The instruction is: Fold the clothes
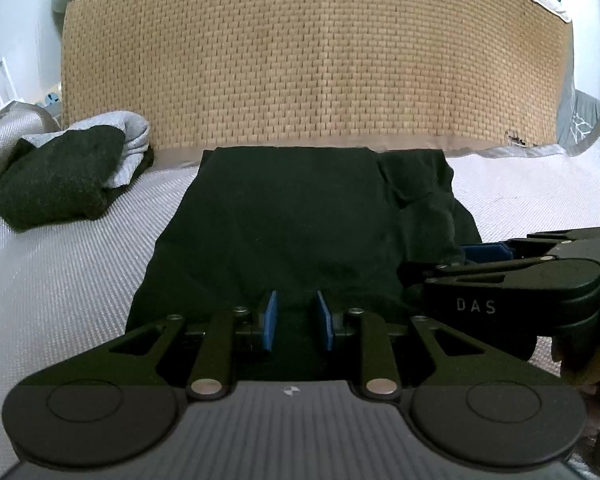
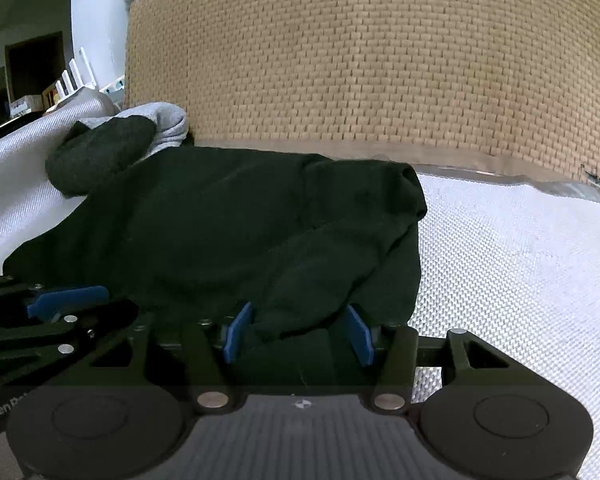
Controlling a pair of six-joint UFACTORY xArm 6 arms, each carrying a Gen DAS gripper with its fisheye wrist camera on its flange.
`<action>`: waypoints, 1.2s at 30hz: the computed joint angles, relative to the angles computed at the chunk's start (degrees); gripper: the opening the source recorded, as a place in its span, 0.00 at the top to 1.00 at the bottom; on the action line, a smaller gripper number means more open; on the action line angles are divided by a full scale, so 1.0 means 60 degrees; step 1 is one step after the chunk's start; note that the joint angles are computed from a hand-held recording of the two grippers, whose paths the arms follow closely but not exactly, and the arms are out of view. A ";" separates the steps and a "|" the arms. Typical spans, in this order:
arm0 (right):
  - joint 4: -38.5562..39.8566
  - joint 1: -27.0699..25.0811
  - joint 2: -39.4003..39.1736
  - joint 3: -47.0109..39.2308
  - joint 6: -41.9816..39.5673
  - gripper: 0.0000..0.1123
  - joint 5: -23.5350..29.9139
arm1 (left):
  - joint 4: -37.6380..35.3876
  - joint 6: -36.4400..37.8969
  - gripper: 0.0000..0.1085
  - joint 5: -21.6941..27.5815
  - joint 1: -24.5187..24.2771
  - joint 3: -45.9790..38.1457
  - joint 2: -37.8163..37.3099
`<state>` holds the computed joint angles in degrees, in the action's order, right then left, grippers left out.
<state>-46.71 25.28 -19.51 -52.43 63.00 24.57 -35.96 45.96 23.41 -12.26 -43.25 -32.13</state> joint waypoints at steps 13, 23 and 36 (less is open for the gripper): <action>0.2575 0.0080 0.2013 -0.3000 -0.5354 0.79 -0.0693 | -0.0558 0.0473 0.80 0.0509 0.0403 0.0009 -0.0366; 0.6040 0.0471 0.5180 -0.6502 -0.9564 0.81 0.1708 | -0.0697 0.0964 0.80 0.0380 0.0377 0.0157 -0.0391; 0.1240 -0.0070 0.2502 -0.3977 -0.4157 0.80 0.1013 | -0.1669 0.1471 0.78 0.1553 0.0826 -0.0133 -0.0819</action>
